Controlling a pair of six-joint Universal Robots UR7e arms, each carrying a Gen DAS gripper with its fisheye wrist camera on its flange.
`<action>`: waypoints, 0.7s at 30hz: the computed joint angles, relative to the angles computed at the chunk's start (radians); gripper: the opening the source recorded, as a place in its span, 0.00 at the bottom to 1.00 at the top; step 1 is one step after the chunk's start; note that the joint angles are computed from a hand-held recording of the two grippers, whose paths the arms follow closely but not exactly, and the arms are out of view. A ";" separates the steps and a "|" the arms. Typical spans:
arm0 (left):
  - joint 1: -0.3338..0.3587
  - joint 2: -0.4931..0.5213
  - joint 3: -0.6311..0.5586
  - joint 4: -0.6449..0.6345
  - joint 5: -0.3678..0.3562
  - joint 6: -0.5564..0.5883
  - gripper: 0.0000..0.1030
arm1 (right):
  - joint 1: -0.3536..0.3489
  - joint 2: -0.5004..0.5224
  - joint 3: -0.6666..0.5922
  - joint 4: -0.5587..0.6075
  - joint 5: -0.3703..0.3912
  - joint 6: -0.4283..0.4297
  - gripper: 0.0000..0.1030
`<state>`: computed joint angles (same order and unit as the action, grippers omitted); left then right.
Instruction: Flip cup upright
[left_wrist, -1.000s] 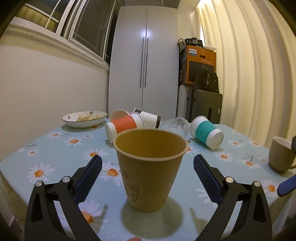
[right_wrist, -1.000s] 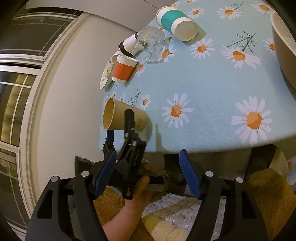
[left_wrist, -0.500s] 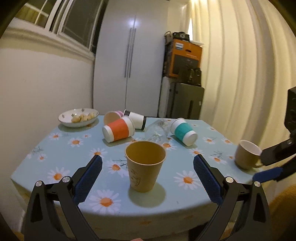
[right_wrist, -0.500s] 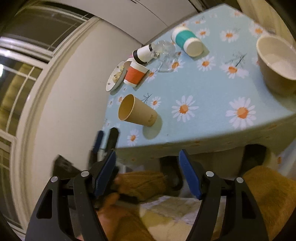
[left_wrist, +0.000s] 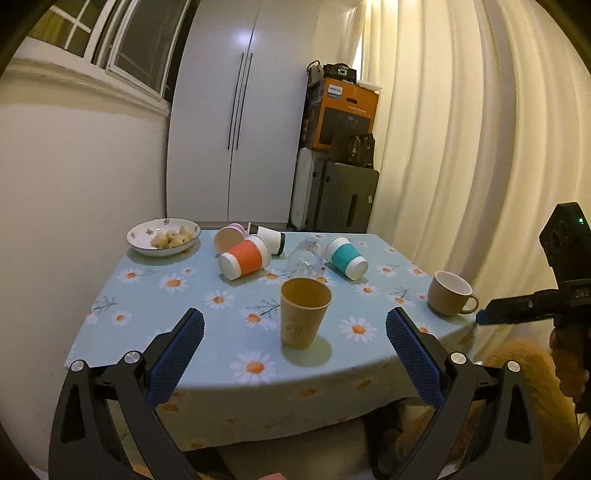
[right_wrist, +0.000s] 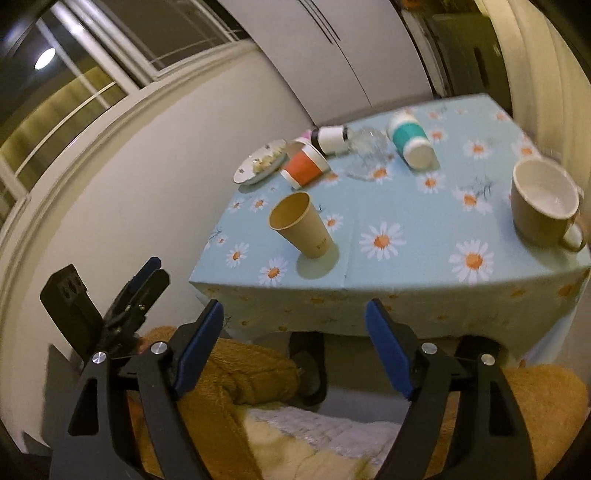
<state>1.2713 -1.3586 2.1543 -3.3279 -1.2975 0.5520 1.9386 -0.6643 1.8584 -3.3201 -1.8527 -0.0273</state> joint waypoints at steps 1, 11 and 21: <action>0.002 -0.013 0.006 0.008 -0.001 -0.004 0.94 | 0.011 0.004 0.002 -0.019 -0.026 -0.006 0.79; 0.030 -0.126 0.069 0.121 -0.055 -0.024 0.94 | 0.066 0.040 0.049 -0.209 -0.126 -0.161 0.95; 0.033 -0.126 0.087 0.127 -0.041 -0.027 0.94 | 0.060 0.113 0.062 -0.420 -0.191 -0.369 0.95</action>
<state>1.3042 -1.4849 2.2413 -3.2006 -1.3383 0.5252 1.9983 -0.5518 1.9202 -3.7403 -2.0439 -0.3966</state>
